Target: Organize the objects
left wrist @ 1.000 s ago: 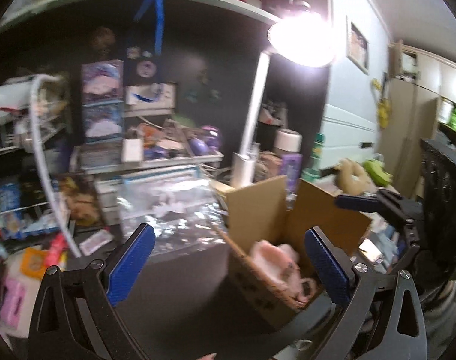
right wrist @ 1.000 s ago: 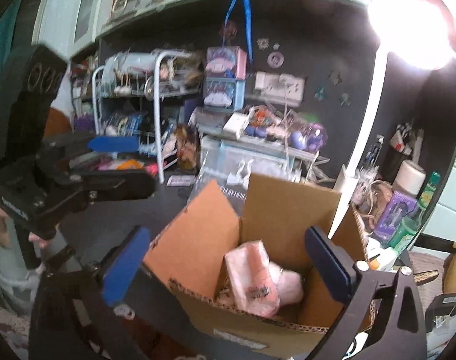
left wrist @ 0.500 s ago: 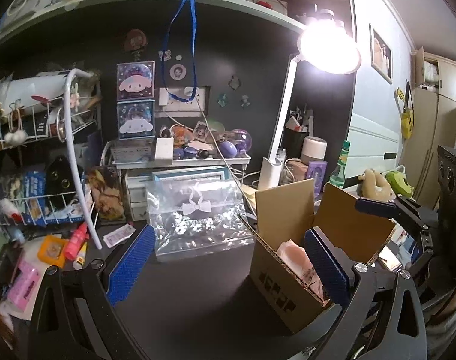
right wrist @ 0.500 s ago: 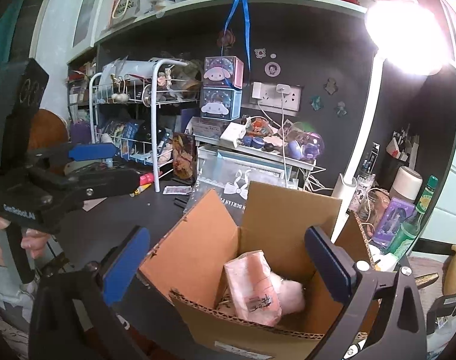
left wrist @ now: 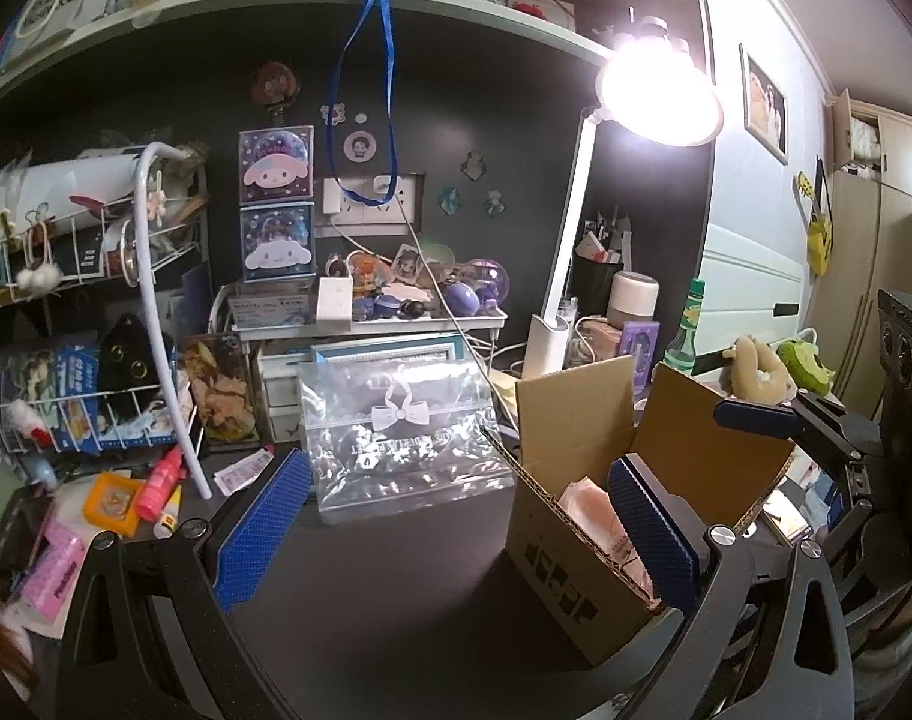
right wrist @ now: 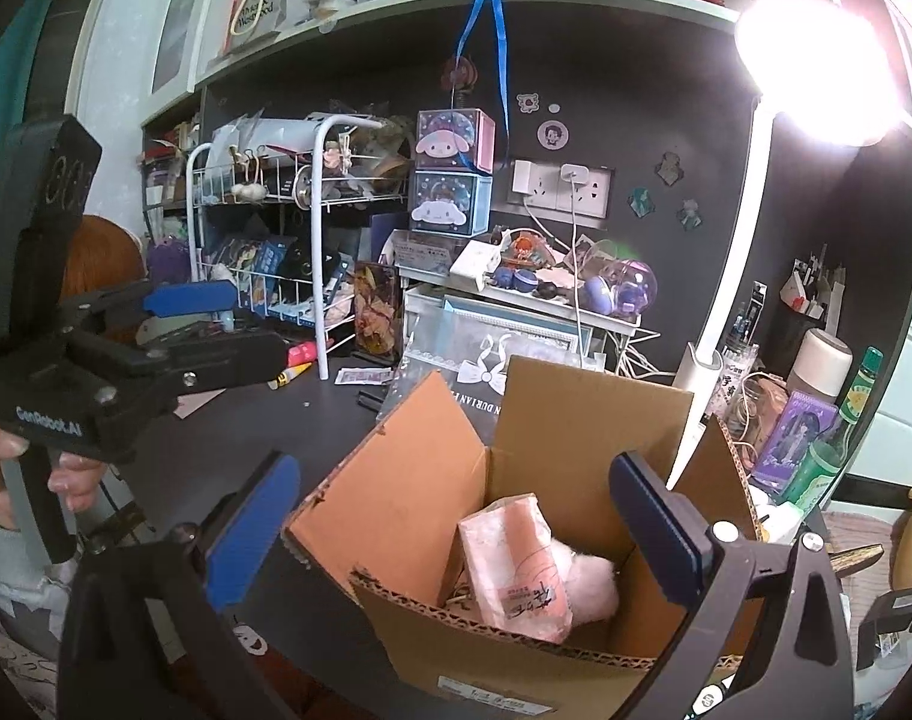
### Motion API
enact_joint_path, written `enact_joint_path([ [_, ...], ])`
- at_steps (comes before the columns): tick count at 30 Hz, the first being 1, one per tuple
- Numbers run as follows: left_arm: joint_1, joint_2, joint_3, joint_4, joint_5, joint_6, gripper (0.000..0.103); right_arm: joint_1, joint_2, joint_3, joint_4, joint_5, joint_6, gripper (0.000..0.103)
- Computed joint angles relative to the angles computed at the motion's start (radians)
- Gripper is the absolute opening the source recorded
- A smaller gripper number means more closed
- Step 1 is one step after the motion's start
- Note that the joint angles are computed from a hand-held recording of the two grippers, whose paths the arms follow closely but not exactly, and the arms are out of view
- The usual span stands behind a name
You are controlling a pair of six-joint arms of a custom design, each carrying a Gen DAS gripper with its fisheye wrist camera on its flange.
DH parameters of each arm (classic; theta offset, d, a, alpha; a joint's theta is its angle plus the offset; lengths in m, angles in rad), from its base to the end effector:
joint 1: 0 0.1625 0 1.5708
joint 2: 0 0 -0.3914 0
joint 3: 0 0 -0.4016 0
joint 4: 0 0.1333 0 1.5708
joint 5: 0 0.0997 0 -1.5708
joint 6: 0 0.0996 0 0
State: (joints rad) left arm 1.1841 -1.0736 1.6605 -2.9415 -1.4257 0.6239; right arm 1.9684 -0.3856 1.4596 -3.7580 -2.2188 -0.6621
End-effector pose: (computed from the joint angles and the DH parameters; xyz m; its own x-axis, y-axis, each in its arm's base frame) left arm -0.1126 -0.6681 0.2847 -0.6190 0.6093 -0.4955 0.7746 0.3696 -0.5132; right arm 0.3267 -0.5888 0.0110 -0.6400 -0.1001 0.7618 -0.7157 0.4384 -0.5436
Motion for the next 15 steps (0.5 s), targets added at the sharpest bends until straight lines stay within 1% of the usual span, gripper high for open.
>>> enact_joint_path([
  [15, 0.001, -0.013, 0.013, -0.006, 0.004, 0.000, 0.100, 0.001, 0.004, 0.000, 0.007, 0.004, 0.003, 0.103],
])
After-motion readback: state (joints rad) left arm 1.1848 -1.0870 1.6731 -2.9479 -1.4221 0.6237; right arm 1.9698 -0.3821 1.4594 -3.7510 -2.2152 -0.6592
